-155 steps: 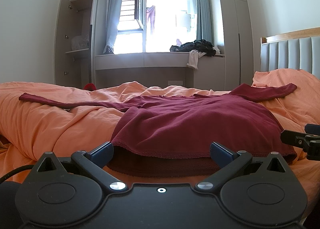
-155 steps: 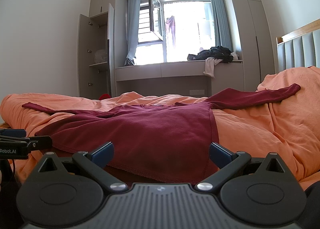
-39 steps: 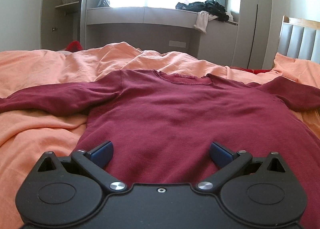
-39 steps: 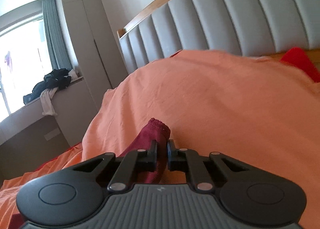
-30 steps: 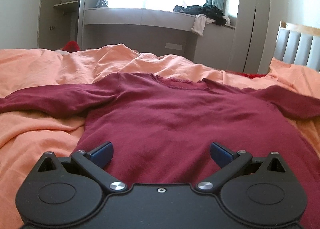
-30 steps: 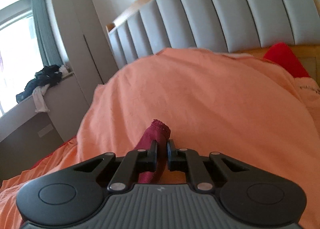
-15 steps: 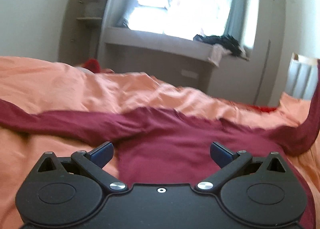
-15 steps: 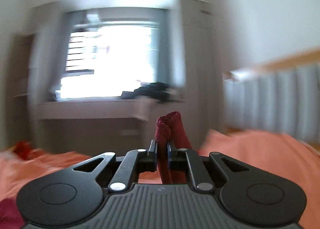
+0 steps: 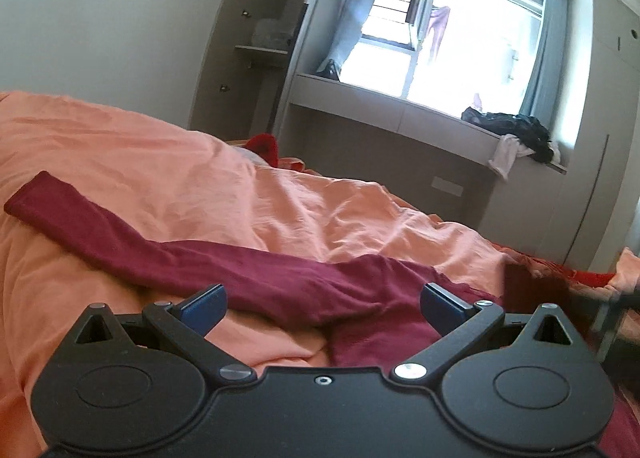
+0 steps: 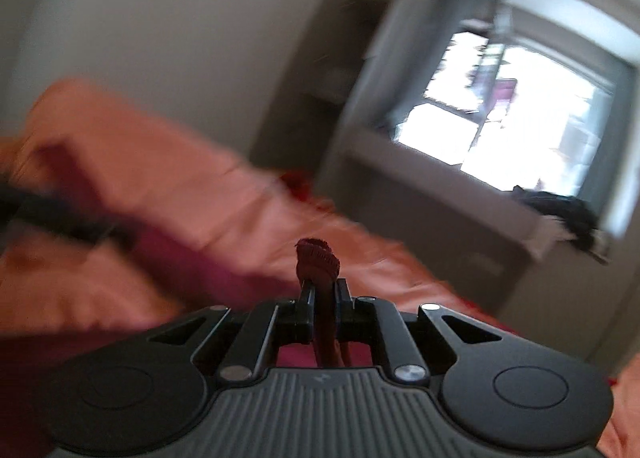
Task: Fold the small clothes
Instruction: 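Lift the sleeve with the right tool and lay it across the sweatshirt body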
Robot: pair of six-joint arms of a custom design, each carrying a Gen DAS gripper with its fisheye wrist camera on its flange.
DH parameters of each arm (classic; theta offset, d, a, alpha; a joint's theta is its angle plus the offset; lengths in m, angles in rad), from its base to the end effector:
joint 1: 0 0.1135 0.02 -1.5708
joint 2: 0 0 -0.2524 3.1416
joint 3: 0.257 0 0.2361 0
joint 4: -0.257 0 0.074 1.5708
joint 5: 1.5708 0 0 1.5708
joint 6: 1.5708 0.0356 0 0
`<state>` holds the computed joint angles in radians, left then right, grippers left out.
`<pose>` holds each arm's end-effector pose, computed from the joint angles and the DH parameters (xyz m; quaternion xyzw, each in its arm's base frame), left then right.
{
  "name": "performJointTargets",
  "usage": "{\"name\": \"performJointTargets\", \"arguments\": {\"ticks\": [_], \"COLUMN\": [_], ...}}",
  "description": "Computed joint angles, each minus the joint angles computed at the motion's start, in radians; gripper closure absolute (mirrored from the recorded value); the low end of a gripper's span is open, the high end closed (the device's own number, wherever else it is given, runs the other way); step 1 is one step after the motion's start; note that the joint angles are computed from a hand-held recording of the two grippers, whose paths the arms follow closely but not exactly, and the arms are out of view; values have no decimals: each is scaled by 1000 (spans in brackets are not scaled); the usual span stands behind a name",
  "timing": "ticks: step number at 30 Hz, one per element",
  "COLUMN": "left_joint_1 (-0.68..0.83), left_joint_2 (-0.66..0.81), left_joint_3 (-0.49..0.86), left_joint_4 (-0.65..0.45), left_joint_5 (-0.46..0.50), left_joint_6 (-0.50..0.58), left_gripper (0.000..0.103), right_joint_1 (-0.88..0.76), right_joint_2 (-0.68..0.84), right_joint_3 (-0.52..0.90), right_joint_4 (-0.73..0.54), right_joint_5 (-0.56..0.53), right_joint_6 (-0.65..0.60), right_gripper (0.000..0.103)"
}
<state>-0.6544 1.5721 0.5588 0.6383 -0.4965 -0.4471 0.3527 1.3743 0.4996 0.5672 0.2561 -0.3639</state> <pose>0.2404 -0.1631 0.1653 -0.0547 0.8112 -0.1125 0.5712 0.2533 0.0836 0.1915 -0.2101 0.7761 -0.1063 0.5851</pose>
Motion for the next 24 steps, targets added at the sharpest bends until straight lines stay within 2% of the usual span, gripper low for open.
{"name": "performJointTargets", "arguments": {"ticks": [6,9,12,14,15,17,18,19,20,22,24], "left_joint_1": [16,20,16,12,11,5,0,-6,-12,-22,-33], "left_joint_2": [30,62,107,134,147,170,181,193,205,231,252], "left_joint_3": [13,23,46,63,70,99,112,123,135,160,181], "left_joint_4": [1,19,34,38,38,14,2,-6,-14,-39,-64], "left_joint_5": [67,129,173,201,214,247,254,259,262,267,264], "left_joint_6": [-5,-10,2,13,17,32,40,51,63,86,100], "left_gripper": [0,0,0,0,0,0,0,0,0,0,0], "right_joint_1": [188,203,160,109,75,-18,-92,-189,-270,-456,-654], "right_joint_2": [213,180,57,-105,-180,-355,-452,-505,-507,-529,-450], "right_joint_3": [-84,-193,-271,-324,-338,-362,-336,-328,-306,-270,-209], "right_joint_4": [145,186,123,15,-44,-187,-307,-364,-386,-443,-435], "right_joint_5": [101,79,-7,-77,-111,-182,-238,-311,-353,-464,-582], "right_joint_6": [-87,-89,-51,-34,-31,-23,-29,-44,-30,-14,13], "right_gripper": [93,89,71,52,48,33,29,23,17,13,11]}}
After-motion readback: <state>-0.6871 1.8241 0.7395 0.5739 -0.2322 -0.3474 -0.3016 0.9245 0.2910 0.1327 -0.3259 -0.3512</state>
